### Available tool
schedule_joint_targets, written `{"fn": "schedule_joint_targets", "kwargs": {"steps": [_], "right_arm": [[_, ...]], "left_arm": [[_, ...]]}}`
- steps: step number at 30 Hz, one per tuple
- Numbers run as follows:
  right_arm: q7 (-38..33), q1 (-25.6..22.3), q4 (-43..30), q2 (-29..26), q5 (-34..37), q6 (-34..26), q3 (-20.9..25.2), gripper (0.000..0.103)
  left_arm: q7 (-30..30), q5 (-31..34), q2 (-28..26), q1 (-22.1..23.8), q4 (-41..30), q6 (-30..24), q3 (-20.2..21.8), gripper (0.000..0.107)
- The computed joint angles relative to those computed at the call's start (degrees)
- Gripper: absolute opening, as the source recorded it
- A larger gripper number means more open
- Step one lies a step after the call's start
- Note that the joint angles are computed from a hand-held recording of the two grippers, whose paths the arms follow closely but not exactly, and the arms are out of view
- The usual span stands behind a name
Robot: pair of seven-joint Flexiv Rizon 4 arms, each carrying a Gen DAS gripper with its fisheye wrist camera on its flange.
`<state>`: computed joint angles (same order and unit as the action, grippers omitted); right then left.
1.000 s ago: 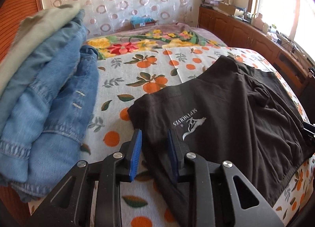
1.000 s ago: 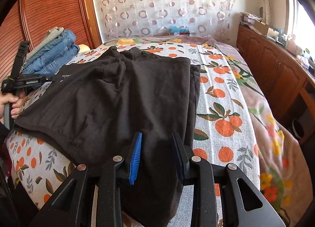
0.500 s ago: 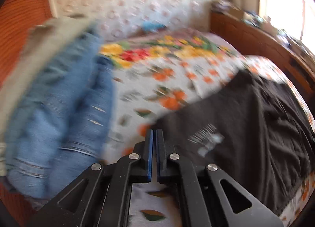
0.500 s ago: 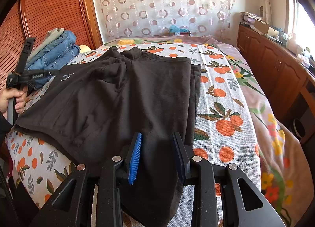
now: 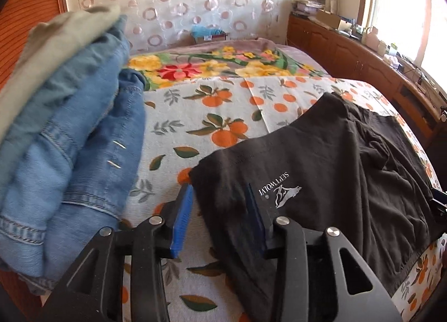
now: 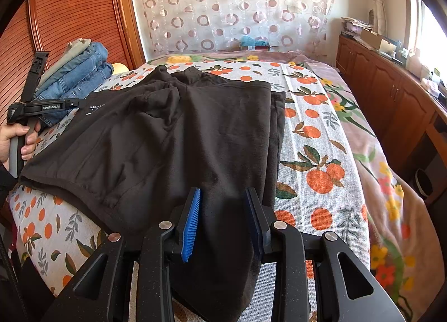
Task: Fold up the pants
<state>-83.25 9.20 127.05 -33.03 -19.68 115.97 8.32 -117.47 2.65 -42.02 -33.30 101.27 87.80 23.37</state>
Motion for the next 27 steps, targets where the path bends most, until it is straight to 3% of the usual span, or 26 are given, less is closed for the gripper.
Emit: {"fn": "schedule_joint_targets", "kwargs": {"steps": [3, 5, 7, 10, 13, 18, 23, 27], "right_arm": [[-0.19, 0.17, 0.06, 0.04, 0.16, 0.03, -0.14, 0.034], [-0.22, 0.16, 0.05, 0.04, 0.19, 0.02, -0.11, 0.034], [-0.08, -0.24, -0.01, -0.01, -0.1, -0.05, 0.24, 0.034], [0.2, -0.97, -0.1, -0.12, -0.73, -0.1, 0.73, 0.034], [0.3, -1.09, -0.1, -0.18, -0.95, -0.02, 0.71, 0.034], [0.36, -1.05, -0.09, -0.16, -1.04, -0.03, 0.62, 0.034], [0.39, -1.1, -0.06, -0.15, -1.15, 0.0, 0.62, 0.034], [0.45, -1.14, -0.03, -0.15, -1.21, 0.02, 0.64, 0.034]], "left_arm": [[-0.5, 0.25, -0.94, -0.66, -1.74, -2.2, 0.96, 0.038], [-0.36, 1.5, -1.24, -1.09, -3.02, -4.09, 1.6, 0.017], [-1.22, 2.61, -1.33, -1.37, -4.13, -6.61, 2.27, 0.004], [-6.62, 6.29, -1.69, -4.75, -4.57, -5.49, 7.47, 0.003], [-10.9, 8.69, -1.23, -6.06, -4.58, -5.45, 10.3, 0.003], [-11.41, 10.68, 1.91, -2.06, -2.33, -4.86, 5.71, 0.009], [-12.09, 13.66, 5.43, -3.38, 2.93, -0.77, 4.52, 0.032], [-12.22, 13.67, 7.08, -6.58, 7.38, 2.68, 5.16, 0.036]]}}
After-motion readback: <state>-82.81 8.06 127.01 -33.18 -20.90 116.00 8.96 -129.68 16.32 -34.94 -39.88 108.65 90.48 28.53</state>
